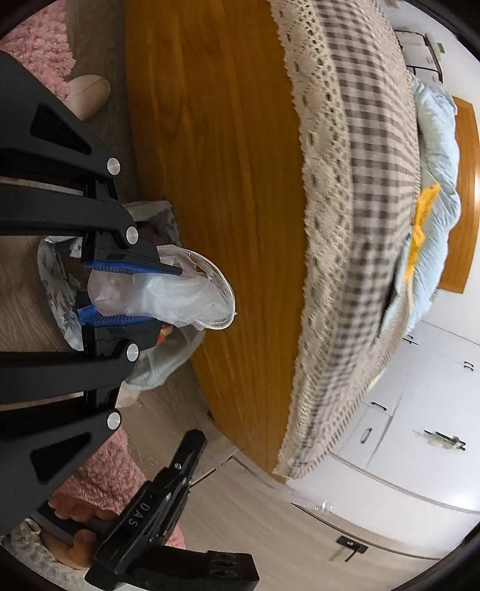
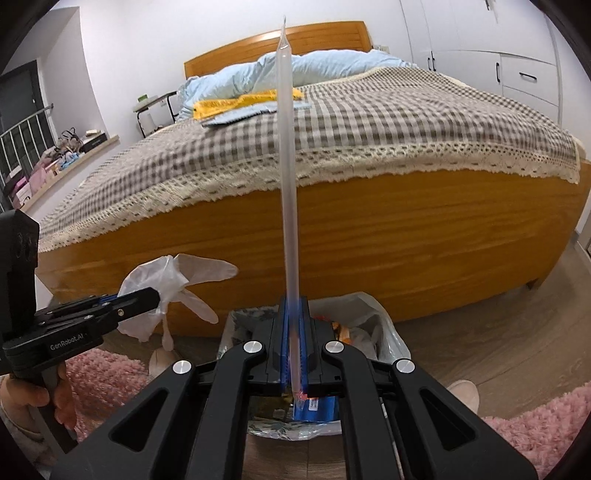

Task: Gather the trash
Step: 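Carry the clear plastic bag and clear stick down toward the floor bin, then open the left tool over the bin while the right tool releases the clear stick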

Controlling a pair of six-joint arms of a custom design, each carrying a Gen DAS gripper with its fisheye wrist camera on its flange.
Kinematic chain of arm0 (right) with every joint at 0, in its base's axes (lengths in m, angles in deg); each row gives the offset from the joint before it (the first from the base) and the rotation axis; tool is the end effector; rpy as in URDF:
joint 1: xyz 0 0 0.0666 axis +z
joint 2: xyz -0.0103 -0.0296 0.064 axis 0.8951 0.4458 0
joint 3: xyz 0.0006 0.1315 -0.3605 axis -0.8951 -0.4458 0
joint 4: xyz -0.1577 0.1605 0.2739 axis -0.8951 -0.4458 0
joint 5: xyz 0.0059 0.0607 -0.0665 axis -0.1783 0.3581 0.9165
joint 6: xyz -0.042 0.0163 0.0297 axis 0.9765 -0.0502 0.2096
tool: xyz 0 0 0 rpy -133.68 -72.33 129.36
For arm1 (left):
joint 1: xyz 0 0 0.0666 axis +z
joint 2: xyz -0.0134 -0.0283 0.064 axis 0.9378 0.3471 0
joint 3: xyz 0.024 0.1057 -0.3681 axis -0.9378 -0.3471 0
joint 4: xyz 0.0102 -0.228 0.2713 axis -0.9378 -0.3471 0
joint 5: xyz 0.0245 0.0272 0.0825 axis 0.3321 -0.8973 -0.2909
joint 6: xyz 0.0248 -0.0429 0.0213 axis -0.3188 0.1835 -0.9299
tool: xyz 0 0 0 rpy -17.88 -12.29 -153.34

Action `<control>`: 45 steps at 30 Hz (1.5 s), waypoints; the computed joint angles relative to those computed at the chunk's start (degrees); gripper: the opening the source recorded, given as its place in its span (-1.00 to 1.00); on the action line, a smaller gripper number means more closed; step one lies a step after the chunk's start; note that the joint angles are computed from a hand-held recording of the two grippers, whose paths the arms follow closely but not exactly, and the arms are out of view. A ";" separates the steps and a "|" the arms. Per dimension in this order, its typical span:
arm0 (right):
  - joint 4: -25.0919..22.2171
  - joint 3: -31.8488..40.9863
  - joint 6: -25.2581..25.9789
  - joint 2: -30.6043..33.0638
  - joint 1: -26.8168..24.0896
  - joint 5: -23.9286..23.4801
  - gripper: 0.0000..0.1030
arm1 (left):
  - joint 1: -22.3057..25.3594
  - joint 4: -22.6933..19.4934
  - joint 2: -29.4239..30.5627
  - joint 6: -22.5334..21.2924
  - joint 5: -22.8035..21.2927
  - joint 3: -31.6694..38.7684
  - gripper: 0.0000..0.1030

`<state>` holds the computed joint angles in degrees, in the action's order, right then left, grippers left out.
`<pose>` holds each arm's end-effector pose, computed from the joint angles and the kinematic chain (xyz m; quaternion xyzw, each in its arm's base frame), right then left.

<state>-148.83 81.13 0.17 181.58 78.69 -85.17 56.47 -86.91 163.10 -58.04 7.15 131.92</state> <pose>0.5085 0.1539 0.5726 -0.2633 0.8661 0.2382 0.3519 0.3954 -0.0891 0.5513 -0.1526 0.9100 -0.0910 0.3747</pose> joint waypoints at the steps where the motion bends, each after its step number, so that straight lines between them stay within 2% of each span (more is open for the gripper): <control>1: -0.41 0.09 0.08 0.23 0.04 0.28 -0.90 | 0.08 -0.50 0.24 0.17 0.10 0.04 -0.70; 3: -1.16 0.17 0.00 0.69 0.10 0.55 -0.90 | 0.48 -1.98 0.78 1.07 1.10 -0.22 -0.70; 7: -2.25 0.10 0.38 1.12 0.36 0.73 -0.90 | 1.34 -2.28 1.30 2.66 4.35 -1.30 -0.70; 16: -4.24 -0.56 0.03 2.82 1.22 2.24 -0.90 | 0.58 -5.32 6.62 2.86 4.23 0.71 -0.70; 23: -10.29 2.00 0.15 6.43 1.60 2.36 -0.90 | 1.55 -7.45 9.48 5.03 6.65 1.51 -0.70; 31: -14.54 4.03 -1.36 9.29 1.62 2.26 -0.90 | 2.36 -7.64 10.60 4.26 7.94 0.46 -0.70; 33: -15.03 4.85 -2.61 9.95 2.95 3.10 -0.90 | 2.59 -7.58 10.57 3.87 8.38 0.23 -0.70; 45: -17.77 6.92 -2.21 11.97 3.09 4.21 -0.90 | 2.03 -6.99 10.49 2.95 7.83 0.21 -0.68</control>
<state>-166.60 88.06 -2.04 193.55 81.78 -80.96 58.50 -93.90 173.59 -55.10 14.98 132.14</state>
